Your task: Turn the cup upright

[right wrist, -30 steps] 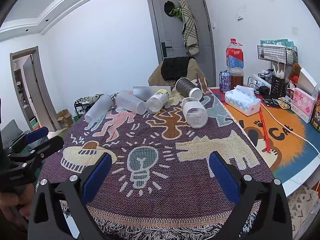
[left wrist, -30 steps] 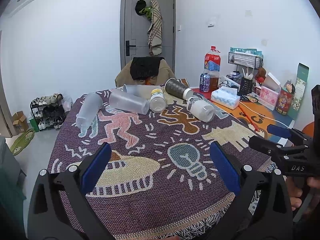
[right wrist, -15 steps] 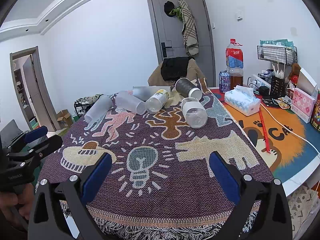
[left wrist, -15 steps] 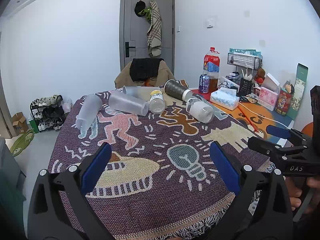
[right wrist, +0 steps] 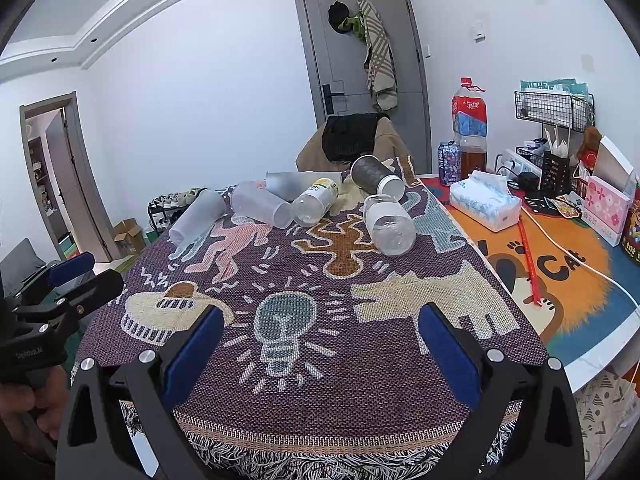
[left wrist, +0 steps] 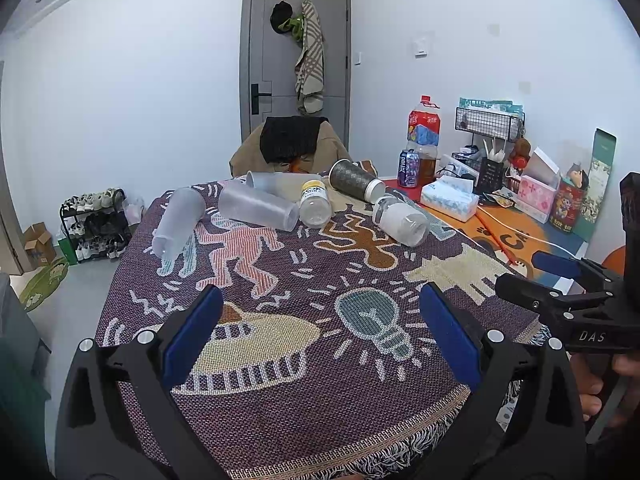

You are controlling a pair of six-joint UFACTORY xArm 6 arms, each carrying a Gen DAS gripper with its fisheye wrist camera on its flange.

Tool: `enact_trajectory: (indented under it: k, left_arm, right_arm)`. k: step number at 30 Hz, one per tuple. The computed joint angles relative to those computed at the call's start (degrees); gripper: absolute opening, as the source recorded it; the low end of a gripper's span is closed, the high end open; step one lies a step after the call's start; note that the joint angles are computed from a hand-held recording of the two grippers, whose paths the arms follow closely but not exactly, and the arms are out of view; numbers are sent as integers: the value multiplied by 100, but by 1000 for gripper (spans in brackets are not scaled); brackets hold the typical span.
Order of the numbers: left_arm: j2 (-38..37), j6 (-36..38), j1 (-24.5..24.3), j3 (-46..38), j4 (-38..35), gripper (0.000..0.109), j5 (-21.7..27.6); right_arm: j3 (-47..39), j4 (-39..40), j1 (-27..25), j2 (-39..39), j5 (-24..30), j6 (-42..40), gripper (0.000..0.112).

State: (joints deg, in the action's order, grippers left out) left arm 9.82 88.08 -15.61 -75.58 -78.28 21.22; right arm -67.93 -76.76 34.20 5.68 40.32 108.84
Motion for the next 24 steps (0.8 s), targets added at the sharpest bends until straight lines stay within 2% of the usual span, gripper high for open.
enact_trajectory:
  k: [14,20,24]
  left_arm:
    - [83,10,30,-64,-44,98,32]
    - [391,-347,45,-400,269,98,36]
    - [712,-754,26,-787,617,98,-30]
  right_arm:
    - [-125,118,-103,109,-104,-175,96]
    - [-288,191,-344,203,-327,-504,96]
    - [-505,478,-637,318,-609,-1059,96]
